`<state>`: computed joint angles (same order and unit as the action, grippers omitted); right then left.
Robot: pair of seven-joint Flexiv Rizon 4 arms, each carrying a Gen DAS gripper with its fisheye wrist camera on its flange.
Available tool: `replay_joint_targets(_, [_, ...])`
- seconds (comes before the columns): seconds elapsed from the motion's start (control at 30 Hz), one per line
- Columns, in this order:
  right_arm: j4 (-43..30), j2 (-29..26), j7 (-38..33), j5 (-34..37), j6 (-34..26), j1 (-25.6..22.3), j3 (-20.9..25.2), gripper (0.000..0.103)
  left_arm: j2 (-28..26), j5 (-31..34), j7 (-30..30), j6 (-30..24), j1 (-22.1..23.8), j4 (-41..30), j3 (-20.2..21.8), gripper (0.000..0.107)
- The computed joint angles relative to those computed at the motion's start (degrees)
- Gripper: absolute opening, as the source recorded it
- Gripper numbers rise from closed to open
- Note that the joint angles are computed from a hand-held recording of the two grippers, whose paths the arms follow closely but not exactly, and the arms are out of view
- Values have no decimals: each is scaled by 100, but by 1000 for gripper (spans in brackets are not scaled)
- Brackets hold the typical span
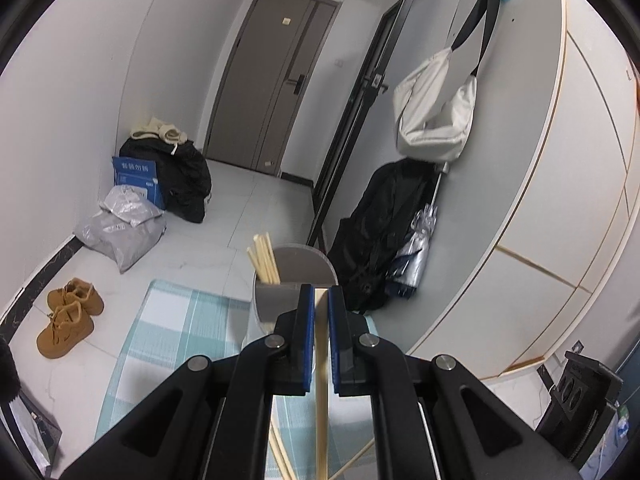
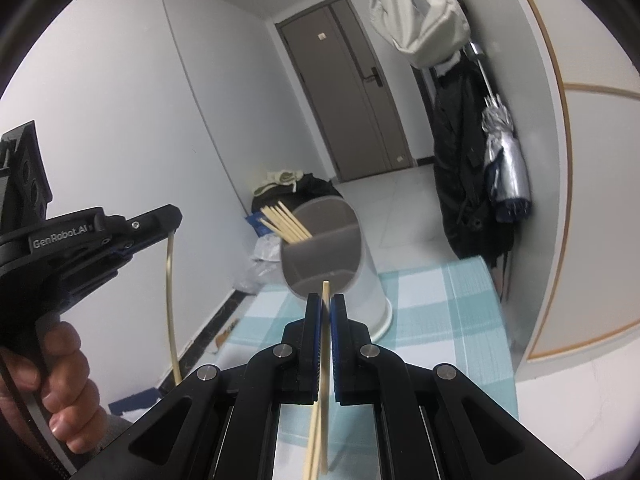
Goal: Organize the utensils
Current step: 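Carry both held chopsticks up and over the white utensil holder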
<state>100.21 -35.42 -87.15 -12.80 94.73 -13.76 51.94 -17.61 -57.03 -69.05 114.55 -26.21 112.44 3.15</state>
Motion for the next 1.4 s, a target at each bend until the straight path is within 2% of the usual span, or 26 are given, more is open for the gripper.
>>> replay_joint_targets(0.23, [-389,-101,-237,17,-261,-228,509,4,-89,139,69,-94,56,-296,82,2])
replay_joint_targets(0.4, [-890,-174,-567,204,-641,-196,720,4,-344,-298,586,-222,-270,-802,504,2])
replay_joint_targets(0.6, [-1900,-357,-698,445,-1327,241,590,4,-700,-763,980,-503,-648,-1437,1177,2])
replay_joint_targets(0.77, [-2821,-580,-806,541,-1847,769,290,4,-1030,-593,775,-647,-744,-1873,1672,2])
replay_joint_targets(0.83, [-3164,-672,-857,582,-1997,978,163,4,-1083,-290,583,-620,-489,-1981,1520,2])
replay_joint_targets(1.03, [-4356,-1059,-982,628,-2420,1706,-315,4,-1414,265,82,-681,-68,-2393,1489,2])
replay_joint_targets(1.13, [-5006,-1307,-1070,579,-2565,2122,-636,4,-1652,464,-115,-742,11,-2613,1644,2])
replay_joint_targets(1.37, [-6217,-1843,-1100,720,-3070,2809,-1217,4,-1953,1019,-710,-783,509,-2916,1463,2])
replay_joint_targets(1.4, [-6322,-1897,-1074,740,-3097,2887,-1335,4,-2022,1034,-794,-813,479,-2979,1564,2])
